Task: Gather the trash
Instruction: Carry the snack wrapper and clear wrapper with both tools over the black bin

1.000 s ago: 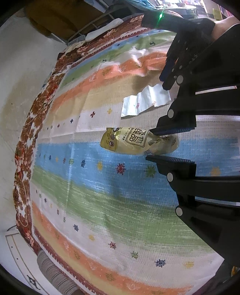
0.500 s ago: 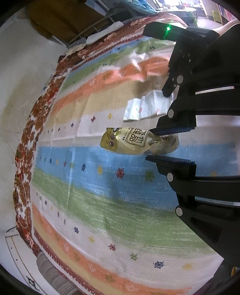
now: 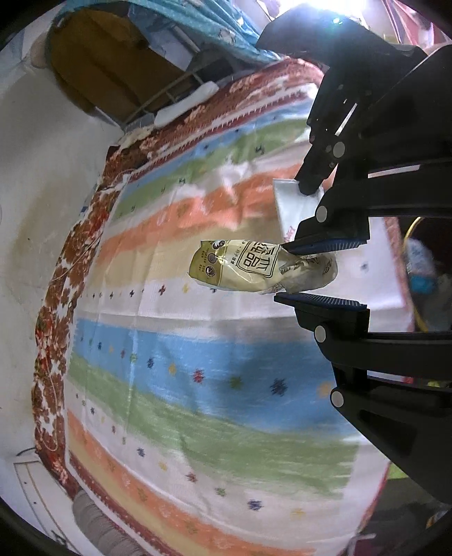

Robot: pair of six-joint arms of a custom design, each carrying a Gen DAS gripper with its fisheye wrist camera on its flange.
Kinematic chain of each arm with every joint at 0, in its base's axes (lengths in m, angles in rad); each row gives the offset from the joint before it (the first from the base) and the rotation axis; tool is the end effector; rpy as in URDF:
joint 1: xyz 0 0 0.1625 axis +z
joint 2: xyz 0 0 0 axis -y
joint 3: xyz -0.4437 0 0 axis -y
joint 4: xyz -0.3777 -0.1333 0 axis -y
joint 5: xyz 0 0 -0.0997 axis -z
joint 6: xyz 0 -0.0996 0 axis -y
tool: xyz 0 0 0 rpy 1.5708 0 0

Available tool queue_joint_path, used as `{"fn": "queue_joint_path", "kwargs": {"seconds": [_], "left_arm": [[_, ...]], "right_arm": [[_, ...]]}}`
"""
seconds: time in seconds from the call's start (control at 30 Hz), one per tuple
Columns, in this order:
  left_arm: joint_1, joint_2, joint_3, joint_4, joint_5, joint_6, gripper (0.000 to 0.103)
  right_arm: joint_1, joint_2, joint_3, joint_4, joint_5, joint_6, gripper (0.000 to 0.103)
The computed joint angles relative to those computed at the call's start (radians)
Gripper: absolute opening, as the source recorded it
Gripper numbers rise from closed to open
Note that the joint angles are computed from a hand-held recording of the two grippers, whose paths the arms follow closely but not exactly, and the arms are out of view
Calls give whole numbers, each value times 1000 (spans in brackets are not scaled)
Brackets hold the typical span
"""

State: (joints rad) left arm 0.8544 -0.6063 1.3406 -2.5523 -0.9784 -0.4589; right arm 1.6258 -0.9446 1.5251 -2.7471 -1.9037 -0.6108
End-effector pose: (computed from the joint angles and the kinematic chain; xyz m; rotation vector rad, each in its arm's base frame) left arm -0.3578 -0.6986 0.1065 0.2441 2.6793 -0.7328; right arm 0.1397 -0.7046 0.2929 0.7205 -2.4927 0.6457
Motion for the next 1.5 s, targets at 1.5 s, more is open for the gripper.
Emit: {"fn": "queue_joint_path", "kwargs": {"seconds": [1.5], "left_arm": [[-165, -181, 512, -132, -102, -299, 22]], "right_arm": [[4, -347, 625, -218, -81, -24, 3]]}}
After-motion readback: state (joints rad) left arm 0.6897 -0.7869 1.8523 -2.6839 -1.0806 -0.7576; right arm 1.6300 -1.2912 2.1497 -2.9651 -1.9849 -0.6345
